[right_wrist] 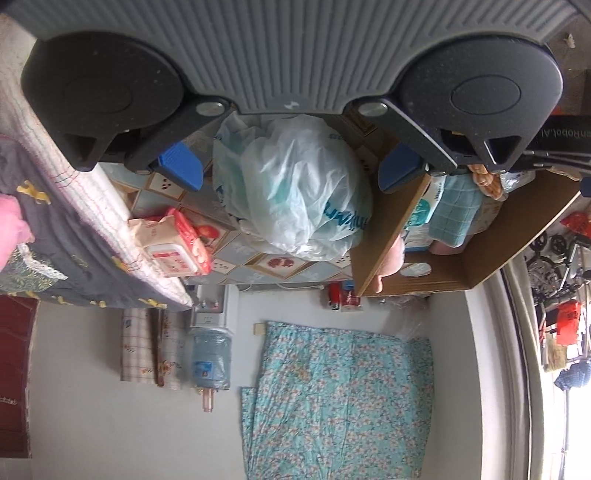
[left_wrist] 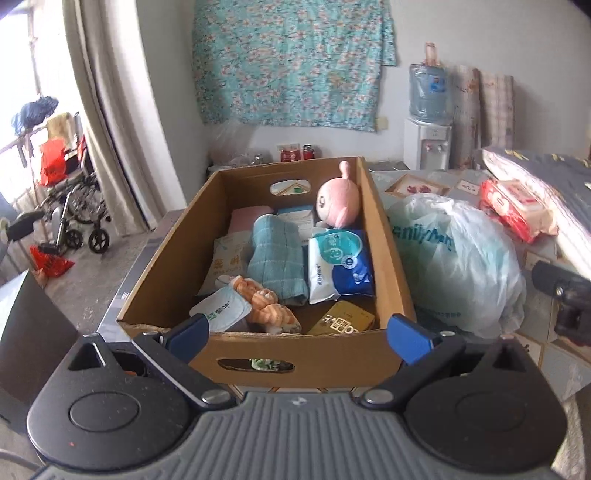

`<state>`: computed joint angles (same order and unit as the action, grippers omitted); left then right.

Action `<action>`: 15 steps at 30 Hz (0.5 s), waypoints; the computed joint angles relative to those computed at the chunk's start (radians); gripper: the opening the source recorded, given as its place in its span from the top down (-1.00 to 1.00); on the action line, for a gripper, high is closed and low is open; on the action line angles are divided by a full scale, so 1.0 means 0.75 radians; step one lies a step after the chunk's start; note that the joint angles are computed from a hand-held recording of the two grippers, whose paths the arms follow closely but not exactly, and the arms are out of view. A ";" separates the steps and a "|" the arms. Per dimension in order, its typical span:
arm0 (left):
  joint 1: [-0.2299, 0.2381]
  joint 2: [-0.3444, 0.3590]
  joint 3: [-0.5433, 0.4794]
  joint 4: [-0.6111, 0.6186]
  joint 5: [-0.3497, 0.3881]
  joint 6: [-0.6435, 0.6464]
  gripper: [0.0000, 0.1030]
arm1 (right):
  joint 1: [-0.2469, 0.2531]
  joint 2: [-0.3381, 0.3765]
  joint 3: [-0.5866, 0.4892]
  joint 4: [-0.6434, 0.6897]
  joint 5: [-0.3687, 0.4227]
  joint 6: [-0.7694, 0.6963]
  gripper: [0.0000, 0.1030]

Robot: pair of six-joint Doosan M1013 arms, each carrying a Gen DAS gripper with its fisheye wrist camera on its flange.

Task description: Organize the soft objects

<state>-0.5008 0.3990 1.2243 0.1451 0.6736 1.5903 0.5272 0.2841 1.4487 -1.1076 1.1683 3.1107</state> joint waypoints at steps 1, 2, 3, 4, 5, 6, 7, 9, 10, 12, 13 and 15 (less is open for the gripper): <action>0.005 0.000 0.002 -0.042 -0.011 0.060 -1.00 | 0.004 0.007 -0.005 -0.013 0.025 0.001 -0.98; 0.009 -0.001 0.007 -0.086 -0.031 0.117 -1.00 | 0.010 0.017 -0.014 -0.030 0.059 -0.003 -0.98; 0.013 -0.003 0.016 -0.122 -0.054 0.157 -1.00 | 0.014 0.025 -0.025 -0.044 0.091 -0.015 -0.98; 0.017 -0.005 0.023 -0.160 -0.073 0.189 -1.00 | 0.017 0.033 -0.031 -0.054 0.113 -0.025 -0.98; 0.020 -0.005 0.026 -0.186 -0.082 0.198 -1.00 | 0.018 0.038 -0.033 -0.062 0.124 -0.033 -0.98; 0.023 -0.004 0.025 -0.210 -0.084 0.205 -1.00 | 0.019 0.037 -0.032 -0.064 0.126 -0.035 -0.98; 0.026 -0.002 0.021 -0.236 -0.081 0.214 -1.00 | 0.019 0.035 -0.032 -0.057 0.120 -0.029 -0.98; 0.029 0.006 0.007 -0.252 -0.060 0.207 -1.00 | 0.014 0.024 -0.027 -0.026 0.090 -0.020 -0.98; 0.028 0.012 -0.003 -0.233 -0.046 0.176 -1.00 | 0.010 0.017 -0.020 -0.014 0.069 -0.010 -0.98; 0.022 0.023 -0.021 -0.166 -0.017 0.105 -1.00 | 0.006 -0.002 0.001 -0.013 0.019 0.032 -0.98; 0.020 0.029 -0.033 -0.132 0.003 0.077 -1.00 | 0.004 -0.007 0.007 -0.012 0.003 0.049 -0.98; 0.019 0.042 -0.057 -0.102 0.052 0.053 -1.00 | -0.004 -0.013 0.008 0.022 -0.036 0.045 -0.98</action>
